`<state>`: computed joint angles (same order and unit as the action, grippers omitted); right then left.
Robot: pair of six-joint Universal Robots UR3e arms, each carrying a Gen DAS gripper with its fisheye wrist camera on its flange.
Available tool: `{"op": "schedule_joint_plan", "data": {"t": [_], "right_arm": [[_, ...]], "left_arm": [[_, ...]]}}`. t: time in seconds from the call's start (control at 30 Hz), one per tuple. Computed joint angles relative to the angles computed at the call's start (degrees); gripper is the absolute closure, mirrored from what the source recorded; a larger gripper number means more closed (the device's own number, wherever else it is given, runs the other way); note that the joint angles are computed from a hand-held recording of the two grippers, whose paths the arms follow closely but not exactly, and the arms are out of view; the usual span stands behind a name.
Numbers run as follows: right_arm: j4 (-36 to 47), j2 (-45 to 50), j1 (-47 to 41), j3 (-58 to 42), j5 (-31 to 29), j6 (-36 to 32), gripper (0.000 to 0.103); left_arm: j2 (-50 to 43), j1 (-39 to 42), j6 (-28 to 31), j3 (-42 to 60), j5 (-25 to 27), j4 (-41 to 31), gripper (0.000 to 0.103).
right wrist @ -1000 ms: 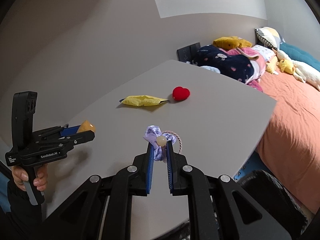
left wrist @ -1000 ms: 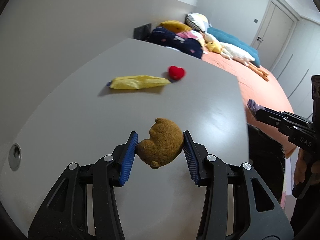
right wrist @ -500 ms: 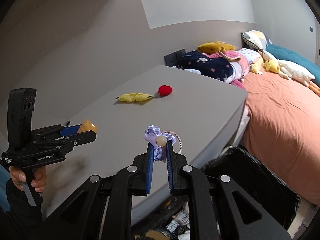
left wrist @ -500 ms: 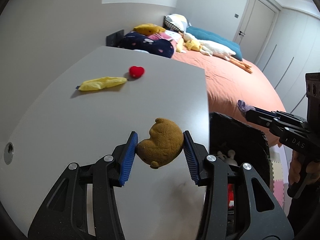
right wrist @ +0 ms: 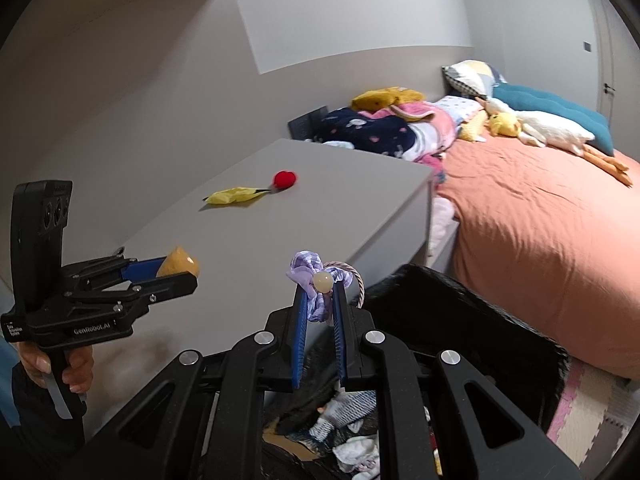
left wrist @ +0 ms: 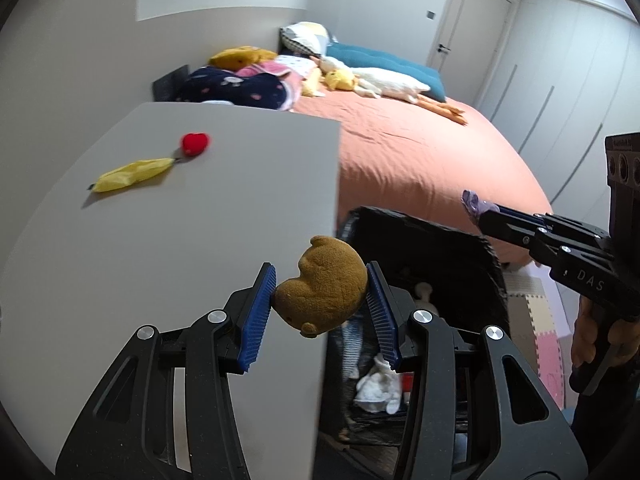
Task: Organize soft objects
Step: 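Carry hair tie and sponge over the bin and open the right gripper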
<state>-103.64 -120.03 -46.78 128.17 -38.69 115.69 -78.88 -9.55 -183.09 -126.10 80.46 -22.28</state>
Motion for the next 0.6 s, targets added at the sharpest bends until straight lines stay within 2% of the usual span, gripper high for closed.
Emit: {"op": "schedule_joint_plan", "data": {"t": [0.13,0.3,0.6], "right_arm": [[8.46,-2.95,-6.23,-0.67,0.30,-6.25,0.090],[13.90,-3.70,-11.77,-1.77,-0.12,-10.49,0.089],[17.52,-3.16,-19.01,-3.37,-0.28,-14.10,0.089]], "left_arm": [[-3.91,-4.69,-1.57,2.98,1.57,1.07,0.057],[-8.94,-9.69,-2.61,7.08,2.77,1.70,0.057],[-15.13,-14.99,-2.51,12.67,2.40,0.41,0.057]]}}
